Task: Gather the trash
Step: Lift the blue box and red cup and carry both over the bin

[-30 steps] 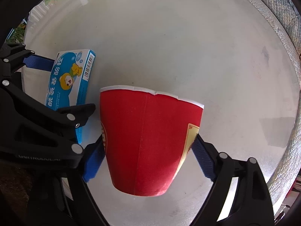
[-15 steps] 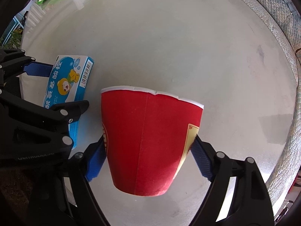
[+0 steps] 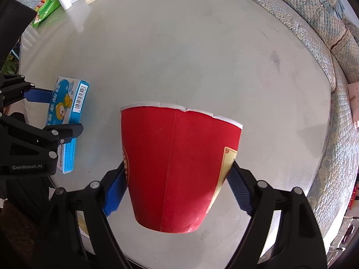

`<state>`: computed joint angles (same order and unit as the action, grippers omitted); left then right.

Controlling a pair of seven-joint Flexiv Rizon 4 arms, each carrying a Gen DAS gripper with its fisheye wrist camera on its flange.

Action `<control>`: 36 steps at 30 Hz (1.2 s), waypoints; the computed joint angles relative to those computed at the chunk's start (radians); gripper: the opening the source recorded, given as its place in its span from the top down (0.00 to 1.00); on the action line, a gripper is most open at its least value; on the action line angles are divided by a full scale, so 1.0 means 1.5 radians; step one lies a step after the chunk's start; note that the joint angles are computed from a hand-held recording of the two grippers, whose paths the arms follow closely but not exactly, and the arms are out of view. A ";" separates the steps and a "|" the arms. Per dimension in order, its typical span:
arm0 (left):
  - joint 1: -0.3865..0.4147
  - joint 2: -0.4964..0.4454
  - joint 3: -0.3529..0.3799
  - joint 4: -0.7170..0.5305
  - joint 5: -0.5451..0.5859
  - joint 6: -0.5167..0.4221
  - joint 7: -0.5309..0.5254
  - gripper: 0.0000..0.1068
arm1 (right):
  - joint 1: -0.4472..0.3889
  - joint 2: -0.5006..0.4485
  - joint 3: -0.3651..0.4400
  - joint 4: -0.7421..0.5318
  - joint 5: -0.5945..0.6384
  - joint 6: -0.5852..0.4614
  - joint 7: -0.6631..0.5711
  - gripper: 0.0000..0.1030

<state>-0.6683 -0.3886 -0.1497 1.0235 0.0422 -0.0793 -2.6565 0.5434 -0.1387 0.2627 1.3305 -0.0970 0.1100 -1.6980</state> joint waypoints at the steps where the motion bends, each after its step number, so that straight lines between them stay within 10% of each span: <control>1: 0.005 0.004 0.001 0.009 -0.008 0.008 -0.002 0.37 | -0.001 0.006 -0.001 -0.001 -0.001 -0.004 0.003 0.23; 17: -0.094 -0.070 0.019 -0.281 0.117 -0.166 0.079 0.37 | 0.001 0.102 0.015 -0.004 -0.034 -0.041 0.083 0.23; 36: -0.193 0.020 0.009 -0.193 0.151 -0.147 0.069 0.37 | 0.013 0.267 0.083 0.093 -0.027 -0.087 0.175 0.23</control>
